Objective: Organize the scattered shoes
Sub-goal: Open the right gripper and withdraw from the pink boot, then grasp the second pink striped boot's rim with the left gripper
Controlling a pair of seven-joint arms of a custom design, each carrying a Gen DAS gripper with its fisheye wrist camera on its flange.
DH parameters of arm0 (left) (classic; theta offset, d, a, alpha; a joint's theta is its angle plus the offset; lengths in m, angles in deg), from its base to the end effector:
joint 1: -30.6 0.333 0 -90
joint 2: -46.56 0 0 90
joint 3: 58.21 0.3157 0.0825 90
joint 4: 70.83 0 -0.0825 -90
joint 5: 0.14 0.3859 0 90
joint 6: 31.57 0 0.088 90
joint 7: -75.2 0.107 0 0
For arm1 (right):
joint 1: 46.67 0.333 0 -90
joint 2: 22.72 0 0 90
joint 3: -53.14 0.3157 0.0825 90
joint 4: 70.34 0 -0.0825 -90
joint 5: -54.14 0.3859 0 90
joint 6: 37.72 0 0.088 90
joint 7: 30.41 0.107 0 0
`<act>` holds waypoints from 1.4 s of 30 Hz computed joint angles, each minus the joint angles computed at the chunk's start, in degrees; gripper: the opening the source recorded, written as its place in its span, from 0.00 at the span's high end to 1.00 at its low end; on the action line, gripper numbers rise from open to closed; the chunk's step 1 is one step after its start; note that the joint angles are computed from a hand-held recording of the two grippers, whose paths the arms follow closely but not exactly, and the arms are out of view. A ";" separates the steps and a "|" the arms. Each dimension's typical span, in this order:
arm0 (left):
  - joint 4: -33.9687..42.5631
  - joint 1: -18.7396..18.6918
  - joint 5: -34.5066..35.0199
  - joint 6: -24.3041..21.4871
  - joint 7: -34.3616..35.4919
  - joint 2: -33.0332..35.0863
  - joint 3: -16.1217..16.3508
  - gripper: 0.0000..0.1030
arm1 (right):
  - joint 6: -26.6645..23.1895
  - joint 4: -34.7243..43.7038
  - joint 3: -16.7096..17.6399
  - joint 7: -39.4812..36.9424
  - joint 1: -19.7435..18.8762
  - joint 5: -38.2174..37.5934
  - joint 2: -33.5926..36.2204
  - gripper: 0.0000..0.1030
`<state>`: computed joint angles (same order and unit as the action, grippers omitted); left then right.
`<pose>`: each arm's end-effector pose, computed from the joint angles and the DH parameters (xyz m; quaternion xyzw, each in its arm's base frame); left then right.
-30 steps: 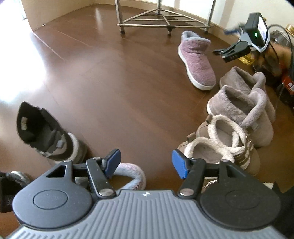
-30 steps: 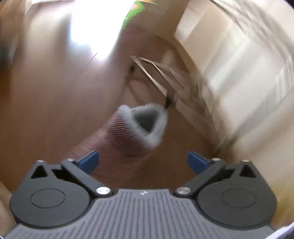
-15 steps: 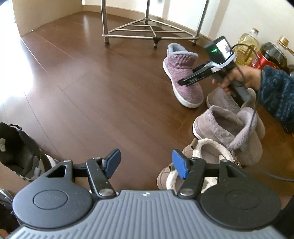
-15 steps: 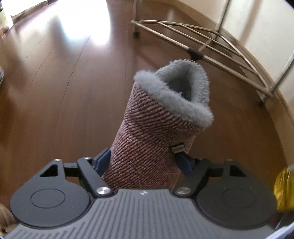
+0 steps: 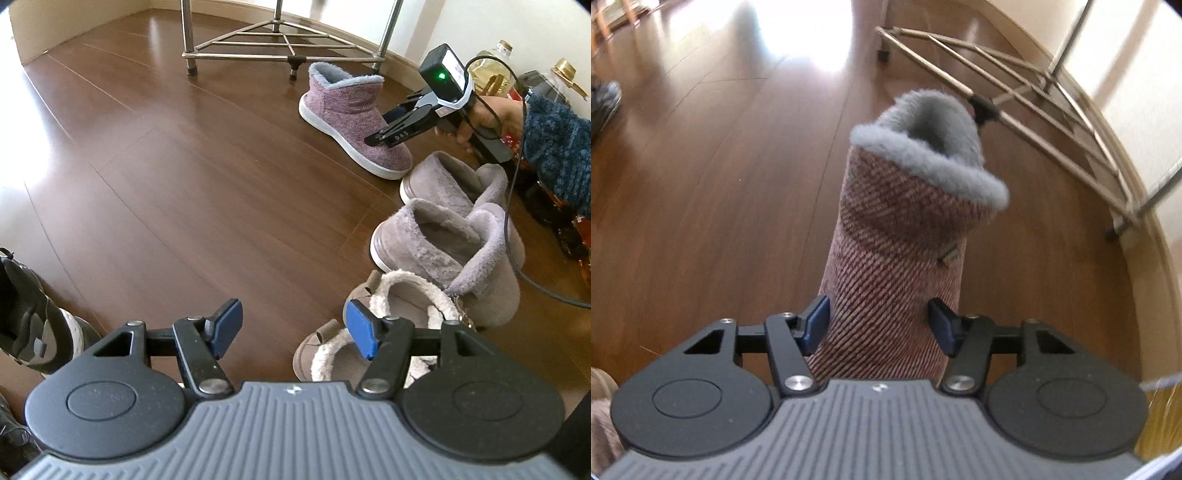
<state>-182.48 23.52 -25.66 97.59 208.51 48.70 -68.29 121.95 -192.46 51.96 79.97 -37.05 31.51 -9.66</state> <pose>0.5652 -0.1857 0.4882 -0.3581 0.9045 -0.2315 0.0093 0.5950 0.1063 0.3429 -0.7323 0.6396 -0.1985 0.1239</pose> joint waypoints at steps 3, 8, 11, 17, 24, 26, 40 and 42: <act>-1.36 0.34 0.15 -0.85 0.20 -2.09 0.40 0.38 | -3.21 -0.84 -2.17 11.30 3.77 -6.77 -2.75 0.32; -9.16 2.62 1.76 -2.45 3.38 -12.05 3.15 0.38 | -0.23 -7.93 -1.13 32.84 5.23 -23.35 -12.20 0.15; -13.54 4.17 3.59 -2.19 4.49 -16.70 4.75 0.38 | 1.93 -14.16 2.65 35.78 4.95 -23.73 -18.72 0.15; -23.48 8.54 6.48 0.68 6.25 -23.97 8.12 0.38 | -0.99 -21.17 9.23 36.23 8.38 -11.49 -25.24 0.14; -31.39 6.05 0.31 15.48 20.69 -24.89 10.74 0.39 | -1.29 -17.80 14.09 42.45 11.76 -9.47 -23.34 0.09; -33.83 3.57 -1.56 22.85 30.09 -24.32 11.30 0.39 | -1.60 -16.32 14.18 42.86 13.08 -9.25 -22.35 0.09; -30.00 4.91 -6.42 34.33 49.88 -10.15 10.46 0.38 | -3.49 -12.03 12.68 40.27 16.29 -8.67 -18.40 0.07; -28.48 5.21 -7.09 37.83 52.98 -6.65 9.63 0.38 | -3.83 -12.02 12.43 40.61 16.15 -9.35 -18.48 0.07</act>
<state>-210.96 28.74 -32.74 135.42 261.49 42.05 -58.66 118.12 -204.48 64.38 120.58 -20.90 22.16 -28.14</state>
